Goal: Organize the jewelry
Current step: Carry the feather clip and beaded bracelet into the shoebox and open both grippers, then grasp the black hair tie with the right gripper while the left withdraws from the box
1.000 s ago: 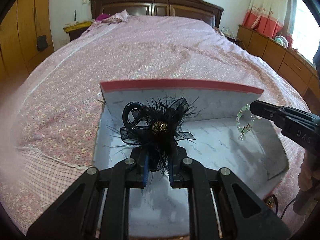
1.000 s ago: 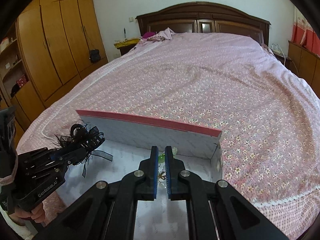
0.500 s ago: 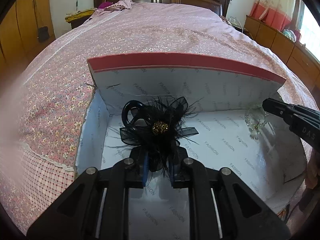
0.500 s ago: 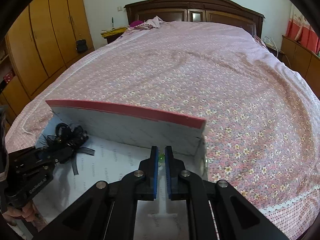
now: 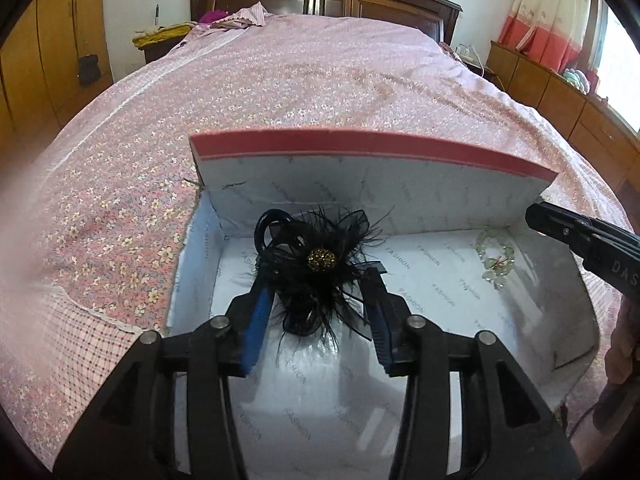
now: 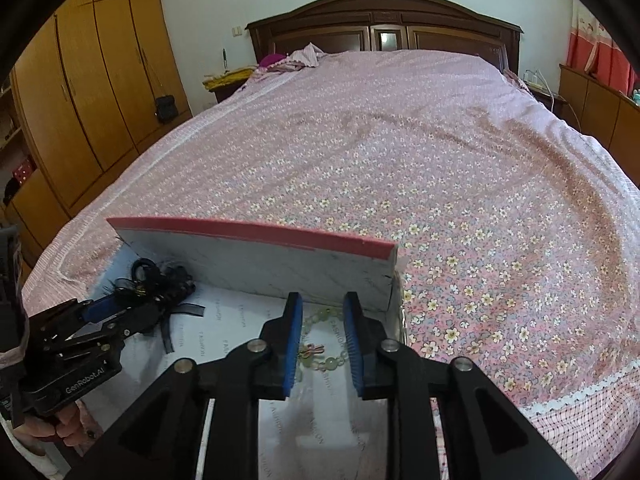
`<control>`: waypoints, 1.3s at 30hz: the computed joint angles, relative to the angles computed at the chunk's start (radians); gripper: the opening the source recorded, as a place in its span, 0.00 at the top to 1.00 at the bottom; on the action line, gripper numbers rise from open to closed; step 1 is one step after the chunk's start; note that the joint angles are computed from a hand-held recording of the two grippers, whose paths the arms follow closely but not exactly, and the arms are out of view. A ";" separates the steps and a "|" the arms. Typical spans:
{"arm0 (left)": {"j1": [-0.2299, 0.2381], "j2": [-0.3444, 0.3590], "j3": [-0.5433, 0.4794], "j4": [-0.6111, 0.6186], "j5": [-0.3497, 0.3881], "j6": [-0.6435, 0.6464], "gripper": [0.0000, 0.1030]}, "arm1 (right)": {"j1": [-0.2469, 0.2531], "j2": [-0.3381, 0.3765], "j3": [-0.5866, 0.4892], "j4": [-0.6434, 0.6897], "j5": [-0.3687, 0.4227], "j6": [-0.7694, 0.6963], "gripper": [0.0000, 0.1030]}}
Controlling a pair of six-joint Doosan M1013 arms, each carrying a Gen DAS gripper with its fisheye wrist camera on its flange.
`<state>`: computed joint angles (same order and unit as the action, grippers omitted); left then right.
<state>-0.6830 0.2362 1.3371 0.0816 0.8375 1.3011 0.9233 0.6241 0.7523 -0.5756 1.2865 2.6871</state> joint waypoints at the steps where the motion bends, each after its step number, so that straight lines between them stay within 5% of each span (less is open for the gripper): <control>1: -0.001 -0.004 0.003 0.000 -0.004 0.000 0.63 | 0.004 -0.003 0.000 -0.007 -0.002 0.006 0.77; 39: -0.005 -0.233 0.205 0.046 -0.068 -0.088 0.57 | 0.186 -0.090 0.068 -0.189 0.045 0.213 0.73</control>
<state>-0.6881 0.0036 1.5424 0.1278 0.7694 1.2136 1.1093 0.5345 0.8204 -0.7643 1.3316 2.9002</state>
